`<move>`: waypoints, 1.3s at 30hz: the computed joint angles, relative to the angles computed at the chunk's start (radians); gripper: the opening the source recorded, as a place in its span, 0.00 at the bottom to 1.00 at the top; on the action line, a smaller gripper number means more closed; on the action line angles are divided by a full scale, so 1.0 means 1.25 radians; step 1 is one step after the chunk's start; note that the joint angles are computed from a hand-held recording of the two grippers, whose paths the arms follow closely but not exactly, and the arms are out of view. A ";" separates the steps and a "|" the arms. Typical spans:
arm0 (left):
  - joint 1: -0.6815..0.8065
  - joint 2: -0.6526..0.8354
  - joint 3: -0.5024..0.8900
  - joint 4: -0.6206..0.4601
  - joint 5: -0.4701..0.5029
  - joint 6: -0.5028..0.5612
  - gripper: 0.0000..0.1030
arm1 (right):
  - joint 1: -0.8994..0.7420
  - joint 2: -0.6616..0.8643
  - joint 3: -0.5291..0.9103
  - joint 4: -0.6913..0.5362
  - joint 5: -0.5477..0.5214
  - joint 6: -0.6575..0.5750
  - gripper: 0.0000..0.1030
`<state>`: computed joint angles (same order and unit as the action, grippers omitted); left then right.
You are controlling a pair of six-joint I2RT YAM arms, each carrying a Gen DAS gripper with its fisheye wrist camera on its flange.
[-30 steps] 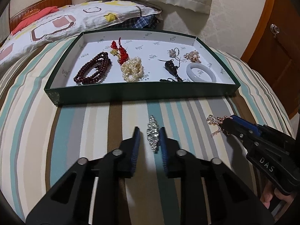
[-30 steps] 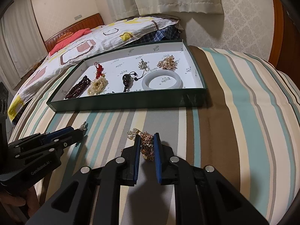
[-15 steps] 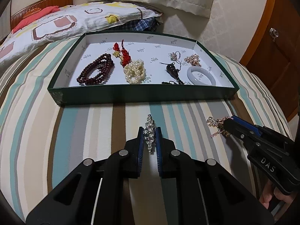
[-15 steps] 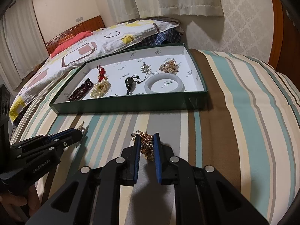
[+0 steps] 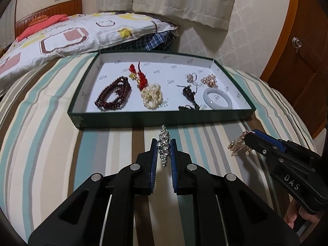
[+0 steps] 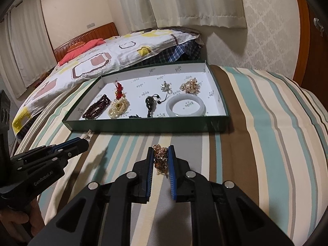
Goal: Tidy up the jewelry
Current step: 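Carry the rhinestone brooch with the left tool while the right carries the chain over the box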
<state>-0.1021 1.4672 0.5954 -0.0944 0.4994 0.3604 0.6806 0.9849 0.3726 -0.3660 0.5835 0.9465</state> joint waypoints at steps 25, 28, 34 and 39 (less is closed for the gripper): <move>-0.009 -0.054 0.134 0.009 0.044 -0.100 0.12 | -0.143 -0.043 0.144 0.060 0.011 -0.277 0.14; -0.026 -0.031 0.168 0.036 0.033 -0.125 0.12 | -0.191 -0.026 0.166 0.103 -0.012 -0.343 0.14; -0.066 0.047 0.243 0.085 -0.004 -0.172 0.12 | -0.281 0.040 0.194 0.206 -0.074 -0.435 0.14; -0.107 0.131 0.299 0.131 -0.043 -0.199 0.12 | -0.351 0.117 0.201 0.295 -0.126 -0.477 0.14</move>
<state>-0.2354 1.6308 0.9689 0.0691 0.4456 0.1111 0.2415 1.1315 0.6233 0.0026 0.4255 0.3504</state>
